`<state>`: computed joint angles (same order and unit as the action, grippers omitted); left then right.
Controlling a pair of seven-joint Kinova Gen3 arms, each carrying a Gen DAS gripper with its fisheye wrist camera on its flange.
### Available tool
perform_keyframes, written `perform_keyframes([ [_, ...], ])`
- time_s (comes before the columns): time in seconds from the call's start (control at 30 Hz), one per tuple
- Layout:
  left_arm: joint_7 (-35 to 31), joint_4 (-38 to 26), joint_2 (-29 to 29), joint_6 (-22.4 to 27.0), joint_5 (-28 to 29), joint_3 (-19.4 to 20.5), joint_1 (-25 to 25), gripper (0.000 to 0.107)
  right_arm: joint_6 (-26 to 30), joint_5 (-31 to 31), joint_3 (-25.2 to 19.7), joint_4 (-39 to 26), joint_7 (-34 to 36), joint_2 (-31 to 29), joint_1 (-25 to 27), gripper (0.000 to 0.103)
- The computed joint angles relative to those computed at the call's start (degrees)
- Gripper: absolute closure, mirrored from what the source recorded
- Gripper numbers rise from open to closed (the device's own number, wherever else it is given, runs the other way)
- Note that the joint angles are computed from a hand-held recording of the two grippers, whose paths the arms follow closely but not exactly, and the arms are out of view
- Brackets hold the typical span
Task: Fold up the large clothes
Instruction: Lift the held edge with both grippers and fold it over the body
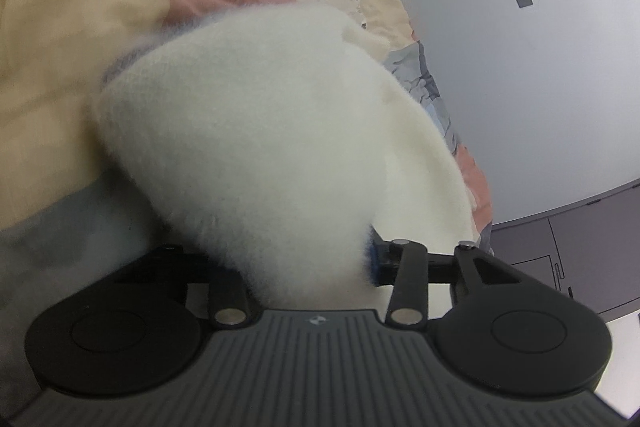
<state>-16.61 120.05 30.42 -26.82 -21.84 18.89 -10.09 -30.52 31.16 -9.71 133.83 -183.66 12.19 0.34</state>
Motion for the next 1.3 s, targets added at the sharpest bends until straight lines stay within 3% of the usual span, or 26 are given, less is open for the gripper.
perform_keyframes([
  [0.17, -1.91, 2.41, -1.72, -1.87, 1.78, -2.09, 1.94, 0.066, 0.98, -11.65, 7.72, 0.63, 8.42, 0.30, -9.11, 0.041],
  [0.2, -2.60, 2.41, -1.88, -1.95, 1.65, -2.55, 2.23, 0.068, 2.47, -13.87, 9.52, 0.27, 10.75, -0.31, -11.77, 0.048],
  [0.33, -8.05, 2.78, -4.07, -1.66, 3.22, -5.53, 5.14, 0.071, 5.05, -16.80, 16.67, -0.33, 20.07, -2.20, -20.55, 0.064],
  [0.4, -10.88, 3.86, -6.00, -1.99, 4.54, -6.74, 6.60, 0.072, 4.44, -20.20, 16.18, 0.32, 24.73, -3.33, -20.90, 0.066],
  [0.5, -14.45, 6.77, -9.30, -3.83, 6.81, -8.42, 8.58, 0.072, 1.09, -22.62, 9.44, 2.67, 28.15, -5.40, -14.51, 0.066],
  [0.57, -12.75, 8.46, -11.55, -4.76, 5.13, -8.87, 8.39, 0.073, -0.26, -23.08, 6.28, 4.02, 29.10, -7.31, -11.72, 0.067],
  [0.63, -8.22, 10.47, -14.38, -6.16, 1.03, -12.90, 10.62, 0.073, -3.00, -20.18, 3.53, 6.03, 26.51, -9.32, -8.13, 0.067],
  [0.7, -3.56, 12.17, -16.79, -7.54, -3.40, -16.91, 12.79, 0.073, -3.30, -16.36, 4.34, 7.28, 23.72, -11.80, -7.90, 0.067],
  [0.77, 0.18, 13.37, -20.34, -5.84, -8.07, -21.88, 16.67, 0.072, -3.91, -12.61, 8.62, 8.95, 21.21, -14.31, -10.75, 0.066],
  [0.83, 3.61, 13.56, -24.04, -1.78, -12.73, -24.37, 19.05, 0.072, -0.94, -8.34, 13.93, 9.12, 16.71, -17.64, -15.54, 0.066],
  [1.0, 13.47, 17.31, -32.62, -0.02, -24.38, -21.33, 14.16, 0.072, 10.71, 3.31, 25.50, 6.94, 8.21, -27.11, -28.63, 0.066],
  [1.1, 19.11, 20.10, -37.07, -0.38, -31.37, -27.07, 18.92, 0.069, 17.70, 10.30, 25.18, 7.72, 3.60, -34.35, -30.47, 0.066],
  [1.17, 23.75, 21.52, -37.89, -1.75, -36.03, -28.67, 19.15, 0.067, 22.36, 14.96, 24.63, 7.48, -0.57, -36.91, -32.30, 0.066],
  [1.3, 26.31, 23.67, -36.05, -6.82, -39.14, -23.88, 10.88, 0.062, 28.50, 20.45, 30.86, 7.25, -5.30, -37.73, -41.57, 0.062],
])
